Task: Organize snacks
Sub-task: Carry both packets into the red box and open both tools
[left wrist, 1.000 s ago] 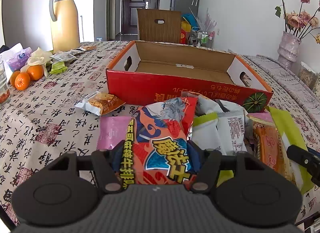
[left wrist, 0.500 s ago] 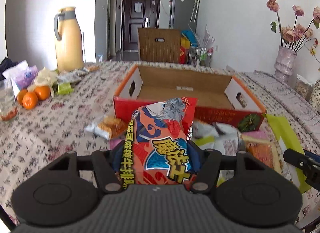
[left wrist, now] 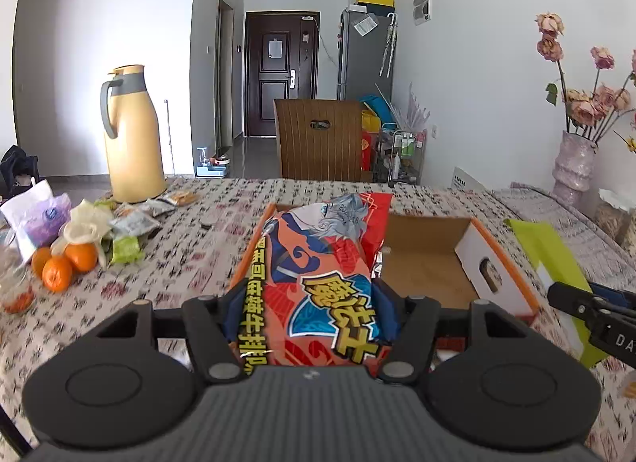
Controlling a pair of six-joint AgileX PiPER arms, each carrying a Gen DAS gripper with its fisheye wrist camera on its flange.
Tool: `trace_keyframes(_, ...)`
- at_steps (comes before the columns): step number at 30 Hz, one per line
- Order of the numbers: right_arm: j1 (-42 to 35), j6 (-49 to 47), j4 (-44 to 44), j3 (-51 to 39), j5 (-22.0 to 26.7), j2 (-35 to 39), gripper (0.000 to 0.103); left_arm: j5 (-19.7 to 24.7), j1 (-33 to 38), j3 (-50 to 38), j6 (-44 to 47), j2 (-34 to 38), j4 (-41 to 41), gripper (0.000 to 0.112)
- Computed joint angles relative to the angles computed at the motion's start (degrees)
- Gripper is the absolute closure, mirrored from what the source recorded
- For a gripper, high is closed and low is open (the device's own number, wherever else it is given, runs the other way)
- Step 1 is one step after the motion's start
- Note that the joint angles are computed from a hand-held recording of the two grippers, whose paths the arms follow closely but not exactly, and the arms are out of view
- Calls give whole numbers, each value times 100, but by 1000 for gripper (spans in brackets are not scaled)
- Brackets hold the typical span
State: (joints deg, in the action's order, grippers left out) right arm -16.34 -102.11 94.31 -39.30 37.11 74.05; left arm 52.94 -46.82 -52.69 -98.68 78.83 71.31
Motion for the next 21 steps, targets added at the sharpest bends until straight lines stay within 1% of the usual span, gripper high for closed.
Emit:
trace_keyframes(4,531,347,-222,-772,-463,553,69,-465,641,-592,572,386,-210,48)
trace_keyframes(8,1011,945,-814,-1579,-892,1200,69,-847,1195,-1222,1220,895,-585,48)
trace_keyframes(11,1314,1682,-1554,-2224,-1108,1738,69,-1024,1532,-1698,1724,1339,-948,48)
trace_keyframes(13,1545,2328,-2204,-2661,-1290,2108,69,-1119,1733,-1988,2062,1619,-1219,48)
trace_keyframes(16,1789,3294,-3220,-3216,-1461,2618,69,-1150,1965,-2424,2560,2062,-1595,48)
trace_keyframes(21,2063,4657,-4782,-3942,-1489,3318,69,-1174,2245,-2846,3170,2626,-2057,48)
